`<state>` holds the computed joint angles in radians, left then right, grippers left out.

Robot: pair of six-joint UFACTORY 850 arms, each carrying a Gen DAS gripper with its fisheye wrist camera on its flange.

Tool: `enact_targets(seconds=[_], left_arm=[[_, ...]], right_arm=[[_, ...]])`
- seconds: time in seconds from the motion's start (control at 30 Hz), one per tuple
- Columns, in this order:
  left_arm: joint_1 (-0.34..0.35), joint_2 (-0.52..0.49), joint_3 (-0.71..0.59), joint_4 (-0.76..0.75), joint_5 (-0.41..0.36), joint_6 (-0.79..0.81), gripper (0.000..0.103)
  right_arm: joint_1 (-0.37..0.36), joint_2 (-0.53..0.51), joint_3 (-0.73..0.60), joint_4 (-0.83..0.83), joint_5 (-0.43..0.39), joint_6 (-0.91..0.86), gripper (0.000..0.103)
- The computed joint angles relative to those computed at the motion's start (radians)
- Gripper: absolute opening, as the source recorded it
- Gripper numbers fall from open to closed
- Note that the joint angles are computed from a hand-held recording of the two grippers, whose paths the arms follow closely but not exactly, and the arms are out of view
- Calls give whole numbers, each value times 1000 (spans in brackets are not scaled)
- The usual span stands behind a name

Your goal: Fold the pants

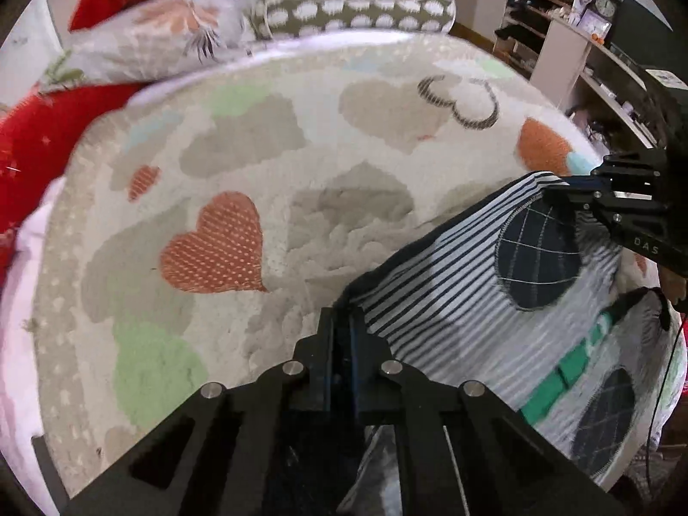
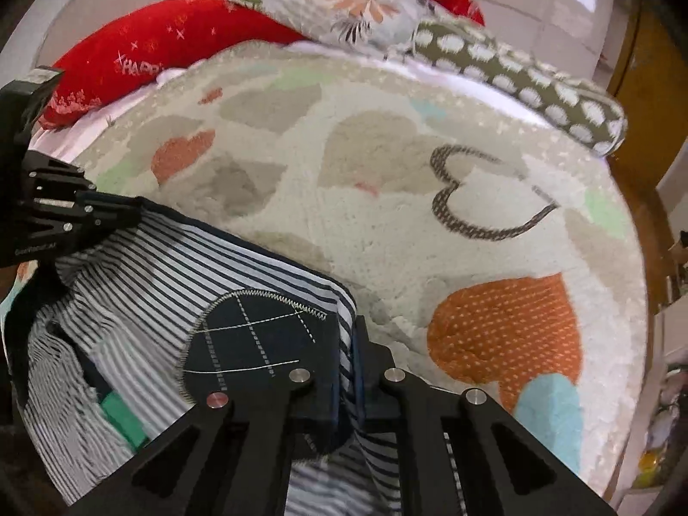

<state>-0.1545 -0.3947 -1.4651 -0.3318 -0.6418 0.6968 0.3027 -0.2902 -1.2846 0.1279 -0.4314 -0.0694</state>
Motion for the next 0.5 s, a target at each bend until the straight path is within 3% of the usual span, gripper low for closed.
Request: enact_targets(seconds=[0.27, 0.5], left_arm=[[35, 288, 267, -213, 103, 187, 6], [53, 514, 545, -287, 194, 277, 6]], right_arm=[[75, 214, 155, -261, 44, 283, 6], [212, 439, 393, -490, 89, 627, 6]])
